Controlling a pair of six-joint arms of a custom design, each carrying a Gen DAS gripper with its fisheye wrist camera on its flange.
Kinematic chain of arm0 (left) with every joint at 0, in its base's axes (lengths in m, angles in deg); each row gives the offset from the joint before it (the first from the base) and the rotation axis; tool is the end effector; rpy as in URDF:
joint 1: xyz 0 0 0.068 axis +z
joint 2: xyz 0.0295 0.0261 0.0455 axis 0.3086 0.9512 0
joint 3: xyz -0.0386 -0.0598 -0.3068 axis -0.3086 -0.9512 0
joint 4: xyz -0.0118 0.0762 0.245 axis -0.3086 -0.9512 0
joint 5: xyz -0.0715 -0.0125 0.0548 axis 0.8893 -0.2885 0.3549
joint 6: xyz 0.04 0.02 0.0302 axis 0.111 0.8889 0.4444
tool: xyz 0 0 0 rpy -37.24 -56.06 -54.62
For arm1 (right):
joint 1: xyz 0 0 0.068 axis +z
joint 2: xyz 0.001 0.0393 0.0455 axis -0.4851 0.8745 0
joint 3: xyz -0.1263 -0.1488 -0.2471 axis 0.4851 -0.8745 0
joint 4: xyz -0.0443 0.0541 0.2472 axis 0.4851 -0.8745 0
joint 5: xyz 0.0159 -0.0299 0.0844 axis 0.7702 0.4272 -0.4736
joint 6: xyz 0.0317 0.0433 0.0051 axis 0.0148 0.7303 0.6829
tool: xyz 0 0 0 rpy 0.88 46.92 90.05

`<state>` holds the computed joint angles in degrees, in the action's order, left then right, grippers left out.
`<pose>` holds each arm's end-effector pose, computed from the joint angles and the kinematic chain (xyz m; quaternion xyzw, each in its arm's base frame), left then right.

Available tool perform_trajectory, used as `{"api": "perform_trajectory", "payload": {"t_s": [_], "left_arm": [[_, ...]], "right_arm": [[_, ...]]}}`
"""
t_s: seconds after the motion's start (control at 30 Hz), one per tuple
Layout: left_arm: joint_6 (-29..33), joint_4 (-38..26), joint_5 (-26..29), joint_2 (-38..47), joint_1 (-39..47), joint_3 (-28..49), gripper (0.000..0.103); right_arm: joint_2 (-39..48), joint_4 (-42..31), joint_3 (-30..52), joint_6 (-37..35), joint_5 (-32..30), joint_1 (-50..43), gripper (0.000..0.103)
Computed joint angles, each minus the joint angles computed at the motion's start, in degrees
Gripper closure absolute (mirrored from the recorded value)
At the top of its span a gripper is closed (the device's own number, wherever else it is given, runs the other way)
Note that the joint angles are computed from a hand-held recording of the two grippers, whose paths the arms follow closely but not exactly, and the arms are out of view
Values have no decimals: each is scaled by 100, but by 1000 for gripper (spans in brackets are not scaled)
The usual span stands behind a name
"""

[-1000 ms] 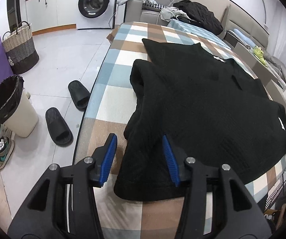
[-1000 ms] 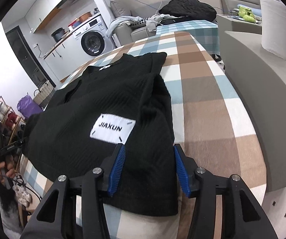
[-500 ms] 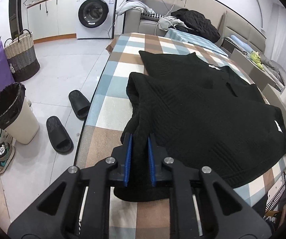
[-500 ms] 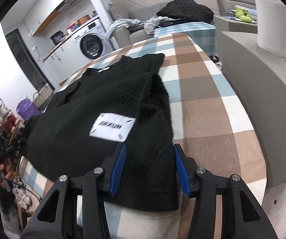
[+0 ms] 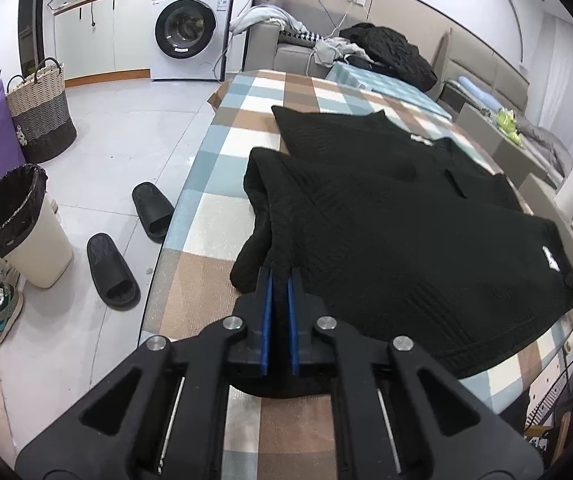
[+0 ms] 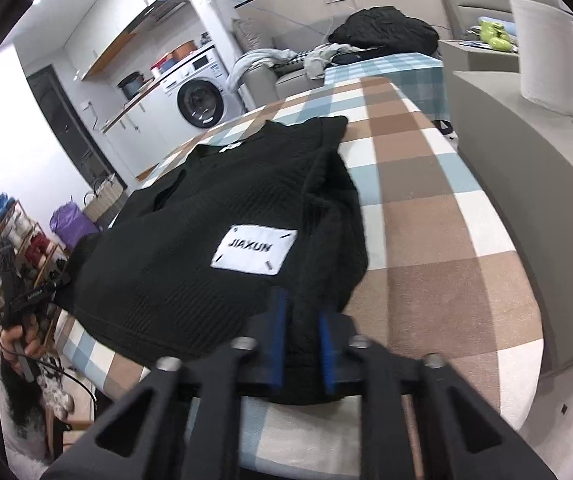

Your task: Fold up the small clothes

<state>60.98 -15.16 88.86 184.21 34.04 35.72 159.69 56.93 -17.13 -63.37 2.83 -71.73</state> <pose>0.2757 0.0625 0.1432 0.0783 0.9210 -0.1276 0.3596 0.1508 -0.1106 0.0753 0.1519 0.9050 0.1434 0.3705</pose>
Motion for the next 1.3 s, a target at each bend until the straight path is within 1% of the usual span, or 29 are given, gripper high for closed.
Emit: {"api": "perform_trajectory", "payload": {"t_s": [0.07,0.23,0.33,0.4,0.47,0.5,0.6,0.73,0.77,0.8,0.83,0.87,0.9,0.93,0.97,1.0,1.03,1.07,1.1,1.13,1.2,1.3], "left_arm": [[-89,36,77,-72,46,12,100],[-404,-96,523,-169,184,291,100],[-718,-155,622,-128,102,665,100],[-930,-241,538,-44,-22,986,100],[-1142,-373,479,110,-161,1412,100],[-1277,-455,416,228,-248,1689,100],[-1595,-703,187,636,-491,2518,100],[-1821,-951,-677,1347,-926,3686,100],[-1876,-1022,-760,1496,-963,3919,100],[-1965,-1075,-858,1708,-1007,4208,100],[-2067,-1148,-993,1897,-1037,4467,100],[-2100,-1274,-1079,2054,-1058,4697,95],[-2105,-1537,-1142,2244,-1068,5010,91],[-2109,-1795,-1112,2369,-1040,5231,78],[-2143,-1893,-1086,2456,-1013,5315,65],[-2195,-1882,-999,2443,-968,5255,61],[-2218,-1749,-862,2388,-916,5088,54],[-2191,-1592,-815,2337,-895,4891,48],[-2137,-1497,-827,2262,-892,4684,46],[-2083,-1510,-798,2221,-909,4567,45],[-1898,-1473,-638,2075,-947,4178,44],[-1614,-1512,-599,2055,-1132,3917,43]], "right_arm": [[-28,-112,79,48,-271,-193,97],[-397,-381,293,457,-813,-366,98],[-671,-509,598,1000,-790,-170,98],[-713,-611,938,1423,-824,-26,98],[-657,-731,1422,1965,-648,208,98],[-621,-790,1597,2116,-610,270,98],[-295,-1007,2380,2724,-163,589,98],[585,-1599,3815,3436,391,896,98],[814,-1758,4139,3579,450,922,98],[1040,-1949,4470,3678,483,941,92],[1302,-2317,4894,3714,588,967,86],[1565,-2766,5335,3722,694,986,66],[1738,-2852,5522,3805,692,956,53],[1787,-2804,5526,3843,704,928,50],[1808,-2884,5544,3782,765,896,48],[1796,-2928,5502,3686,764,862,48],[1749,-2883,5375,3600,703,814,47],[1685,-2806,5199,3496,617,766,42],[1624,-2819,5081,3368,552,732,40],[1570,-2760,4934,3282,503,717,40],[1422,-2721,4658,3034,343,698,40],[1218,-2560,4302,2898,173,755,40]]}}
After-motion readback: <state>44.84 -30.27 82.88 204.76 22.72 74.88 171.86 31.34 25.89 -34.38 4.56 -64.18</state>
